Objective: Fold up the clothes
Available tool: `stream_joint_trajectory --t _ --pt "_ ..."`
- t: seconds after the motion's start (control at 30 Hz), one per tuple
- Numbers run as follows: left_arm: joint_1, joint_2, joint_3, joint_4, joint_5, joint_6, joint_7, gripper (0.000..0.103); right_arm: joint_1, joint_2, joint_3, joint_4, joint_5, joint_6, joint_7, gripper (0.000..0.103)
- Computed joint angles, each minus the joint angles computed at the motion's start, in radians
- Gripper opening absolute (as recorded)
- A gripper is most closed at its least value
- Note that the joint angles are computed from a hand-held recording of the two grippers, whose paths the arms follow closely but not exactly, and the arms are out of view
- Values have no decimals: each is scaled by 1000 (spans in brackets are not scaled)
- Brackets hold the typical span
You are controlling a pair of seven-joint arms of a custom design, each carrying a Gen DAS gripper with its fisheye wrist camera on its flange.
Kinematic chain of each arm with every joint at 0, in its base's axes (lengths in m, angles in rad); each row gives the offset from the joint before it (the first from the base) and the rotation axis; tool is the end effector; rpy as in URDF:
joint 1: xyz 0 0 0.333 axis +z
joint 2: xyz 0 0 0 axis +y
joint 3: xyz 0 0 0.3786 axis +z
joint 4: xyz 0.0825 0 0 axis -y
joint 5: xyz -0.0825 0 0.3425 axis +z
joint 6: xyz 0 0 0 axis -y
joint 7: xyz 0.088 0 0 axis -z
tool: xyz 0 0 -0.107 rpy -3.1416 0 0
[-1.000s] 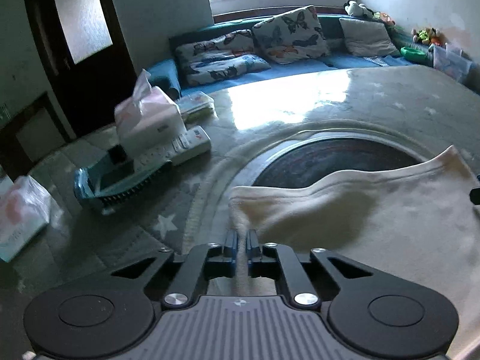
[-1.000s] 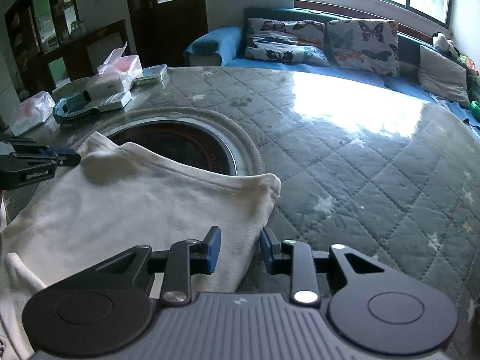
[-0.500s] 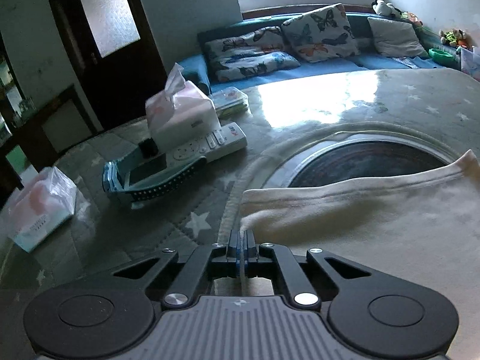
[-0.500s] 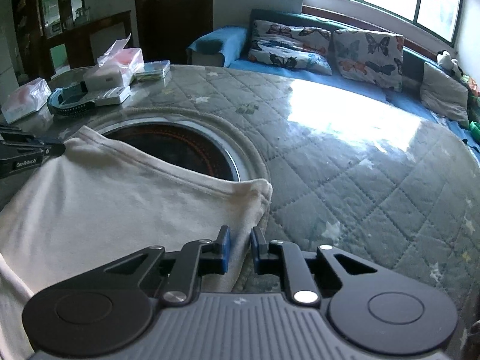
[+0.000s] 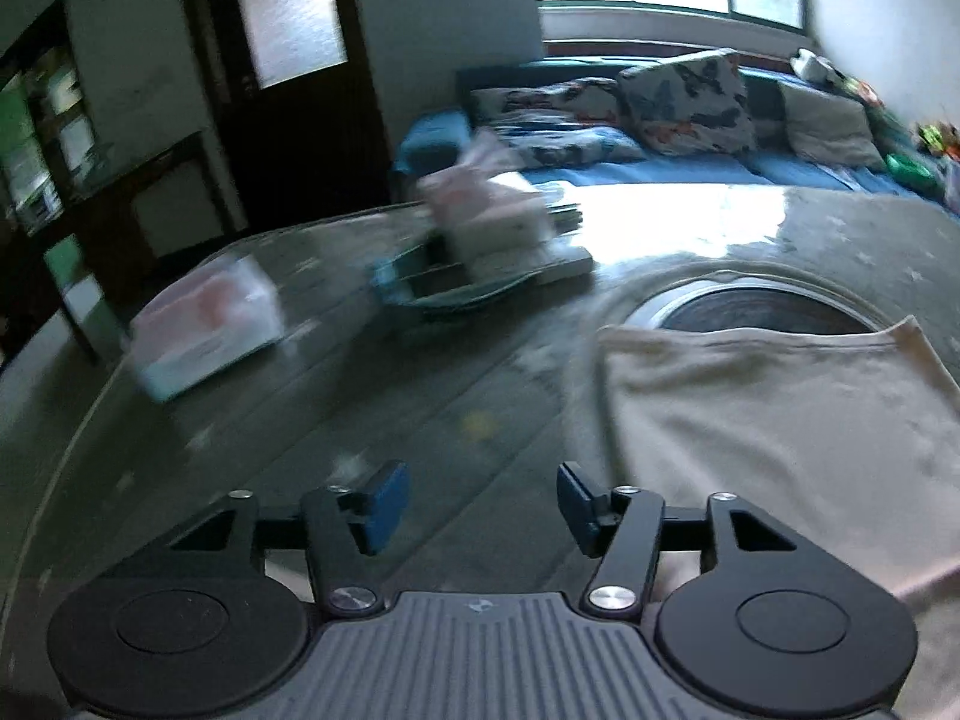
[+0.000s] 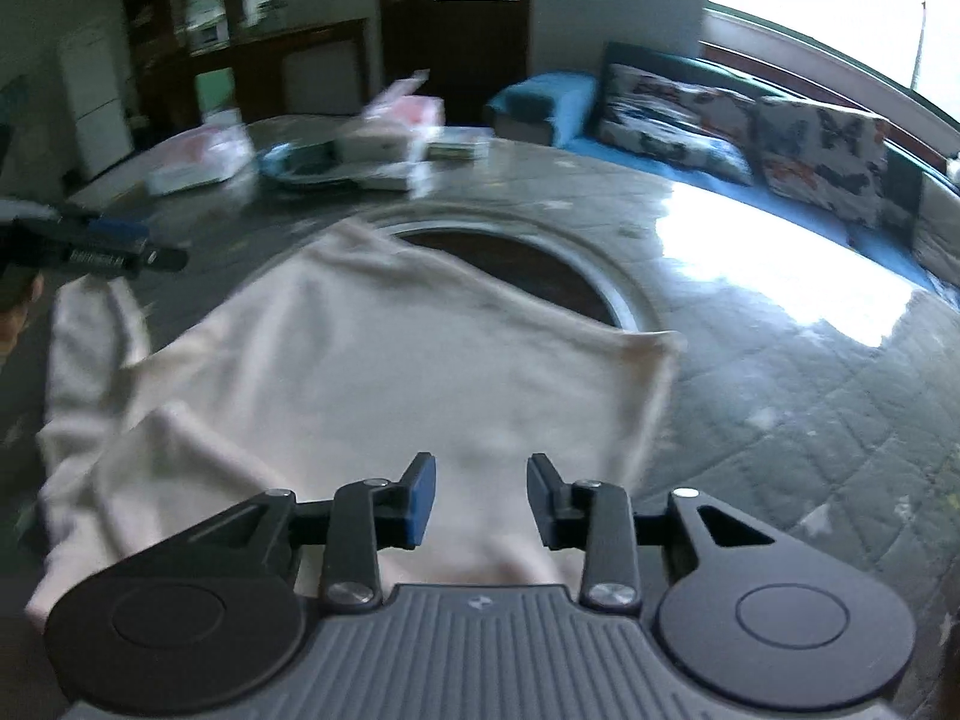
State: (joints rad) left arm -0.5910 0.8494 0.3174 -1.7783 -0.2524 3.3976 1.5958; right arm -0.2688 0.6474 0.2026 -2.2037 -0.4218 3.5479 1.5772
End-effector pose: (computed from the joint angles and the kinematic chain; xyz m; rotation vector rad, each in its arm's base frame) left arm 0.6812 -0.2233 0.2728 -1.5058 1.9002 -0.7251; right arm 0.6008 -0.0047 0.2646 -2.0057 1.4905 -0.5752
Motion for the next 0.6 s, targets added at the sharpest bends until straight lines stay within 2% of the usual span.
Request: stream_joint_trajectory --t 0.03,0.1,0.2,0.3,0.4,0.57,0.6 --pt "-5 -14 7 -37 -13 27 -7 71 0 -6 3 -15 -7 10 -3 37" --pt "-13 -39 18 -108 -53 81 -8 71 6 -22 8 -60 -23 44 -4 43" --pt "-17 -67 19 -204 -130 162 6 71 33 -33 -6 -106 -38 92 -3 44" --pt "0 -83 -4 -270 -191 225 16 71 66 -33 -22 -142 -56 129 -6 46" --pt "49 -96 -56 -310 -224 260 17 70 130 -26 -69 -165 -31 171 -39 47" --pt "139 -90 -146 -308 -269 278 15 67 159 -17 -83 -168 -18 170 -44 47" --pt "159 -88 -164 -304 -274 282 12 64 157 -19 -81 -172 -19 173 -43 47"
